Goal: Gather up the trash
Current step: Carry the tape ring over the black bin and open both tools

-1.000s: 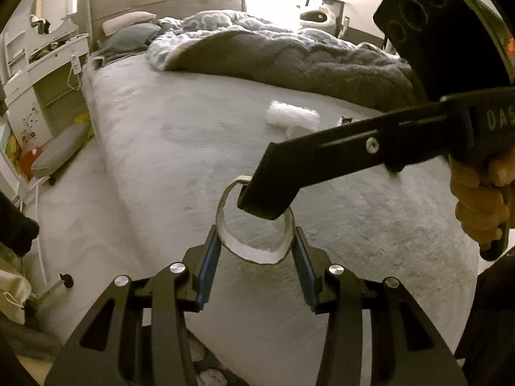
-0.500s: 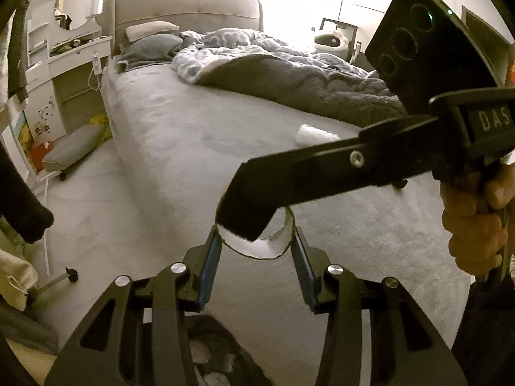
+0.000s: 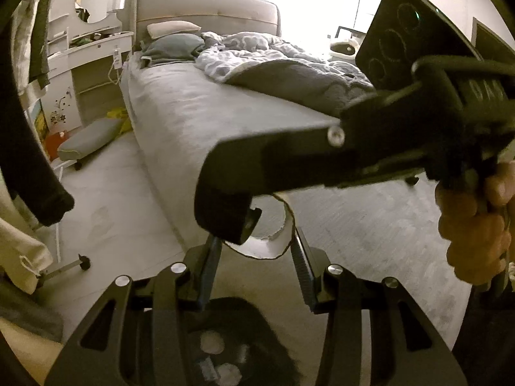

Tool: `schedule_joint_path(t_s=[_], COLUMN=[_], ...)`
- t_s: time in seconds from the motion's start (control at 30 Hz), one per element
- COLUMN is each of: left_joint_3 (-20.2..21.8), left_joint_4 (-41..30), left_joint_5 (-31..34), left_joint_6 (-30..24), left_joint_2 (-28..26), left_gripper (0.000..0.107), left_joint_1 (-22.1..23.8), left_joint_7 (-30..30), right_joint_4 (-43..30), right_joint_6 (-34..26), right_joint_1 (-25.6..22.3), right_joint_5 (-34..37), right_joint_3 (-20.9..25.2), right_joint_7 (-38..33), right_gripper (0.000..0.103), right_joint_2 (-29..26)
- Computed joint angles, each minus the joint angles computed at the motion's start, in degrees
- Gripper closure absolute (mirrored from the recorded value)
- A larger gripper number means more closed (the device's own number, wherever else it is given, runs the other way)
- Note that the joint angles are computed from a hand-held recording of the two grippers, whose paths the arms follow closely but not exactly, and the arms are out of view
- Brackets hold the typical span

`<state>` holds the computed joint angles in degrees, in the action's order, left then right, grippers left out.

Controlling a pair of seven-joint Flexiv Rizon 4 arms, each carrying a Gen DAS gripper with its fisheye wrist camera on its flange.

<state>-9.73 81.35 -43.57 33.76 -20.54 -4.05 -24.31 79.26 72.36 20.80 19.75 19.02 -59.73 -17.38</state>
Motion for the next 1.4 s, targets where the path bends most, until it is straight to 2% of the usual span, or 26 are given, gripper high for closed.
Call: schedule_joint_path(t_s=[0.3, 0.53, 1.13, 1.4], left_joint_3=[0.9, 1.5, 3.8, 4.6], left_joint_4=[0.2, -0.1, 0.6, -0.1], left_joint_5=[-1.8, -1.3, 5.8, 9.5], left_joint_6=[0.1, -0.8, -4.9, -9.7], left_joint_2=[-0.1, -0.7, -2.2, -3.8], left_gripper=[0.061, 0.061, 0.061, 0.061], left_joint_1=[2.6, 4.0, 6.6, 7.7], left_joint_7=[-0.1, -0.7, -2.5, -5.8], right_joint_4=[-6.2, -10.7, -14.6, -15.4], right_joint_6=[-1.0, -4.4, -8.5, -12.9], right_joint_1=[1.2, 2.5, 4.4, 5.1], right_joint_5=[0.4, 0.4, 0.1, -1.1], right_joint_3=[1.5, 2.1, 1.0, 0.5], right_joint_7=[-1.0, -1.4, 3.0, 6.1], right_gripper=[0.096, 0.096, 0.096, 0.096], right_joint_2=[-4.9, -8.5, -14.1, -16.3])
